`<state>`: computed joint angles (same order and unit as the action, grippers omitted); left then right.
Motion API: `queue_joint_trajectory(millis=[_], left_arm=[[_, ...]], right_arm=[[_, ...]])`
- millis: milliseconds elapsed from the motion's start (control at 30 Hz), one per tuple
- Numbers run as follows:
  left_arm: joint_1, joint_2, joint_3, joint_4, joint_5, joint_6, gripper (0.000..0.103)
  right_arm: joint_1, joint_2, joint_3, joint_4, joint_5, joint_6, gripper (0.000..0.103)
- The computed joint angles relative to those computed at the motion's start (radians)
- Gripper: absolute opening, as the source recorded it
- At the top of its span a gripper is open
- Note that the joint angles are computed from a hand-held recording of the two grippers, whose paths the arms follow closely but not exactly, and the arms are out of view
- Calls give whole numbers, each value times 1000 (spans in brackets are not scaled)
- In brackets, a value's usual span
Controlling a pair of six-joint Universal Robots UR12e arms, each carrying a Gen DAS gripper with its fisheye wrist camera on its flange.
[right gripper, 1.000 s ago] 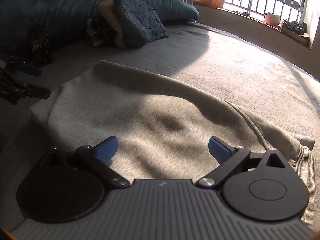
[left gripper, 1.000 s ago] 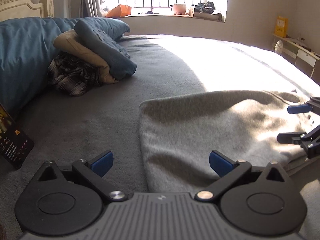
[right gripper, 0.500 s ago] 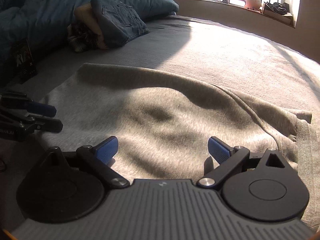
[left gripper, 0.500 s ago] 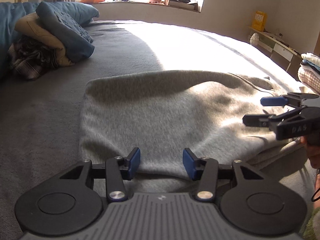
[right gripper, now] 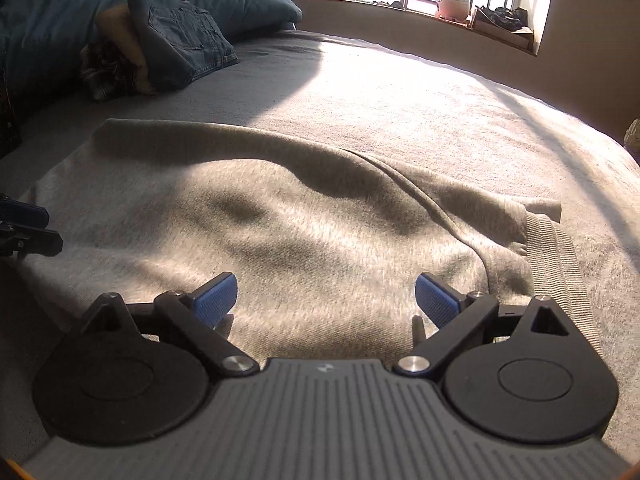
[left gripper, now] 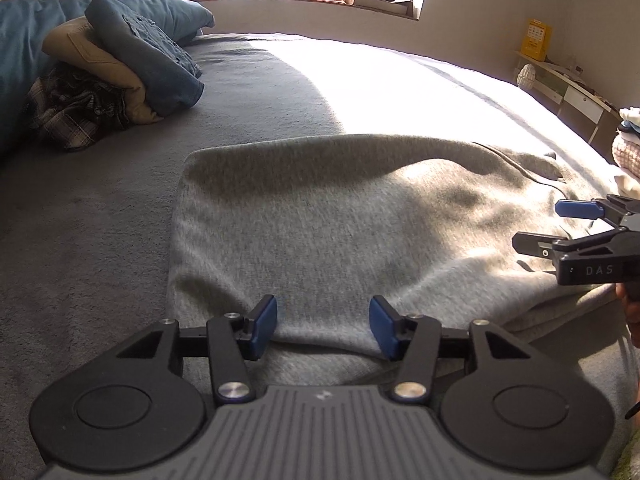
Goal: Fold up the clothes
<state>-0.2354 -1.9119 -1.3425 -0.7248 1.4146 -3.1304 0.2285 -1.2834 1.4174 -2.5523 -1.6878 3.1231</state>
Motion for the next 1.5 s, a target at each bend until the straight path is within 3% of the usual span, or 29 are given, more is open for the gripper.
queue_joint_trajectory(millis=[133, 1500], left_arm=[[-2, -2, 3, -2, 7, -3, 55], [-7, -4, 6, -3, 23, -10, 61]], right_arm=[[-4, 3, -9, 61, 1, 31, 97], [0, 7, -18, 82, -7, 62, 102]])
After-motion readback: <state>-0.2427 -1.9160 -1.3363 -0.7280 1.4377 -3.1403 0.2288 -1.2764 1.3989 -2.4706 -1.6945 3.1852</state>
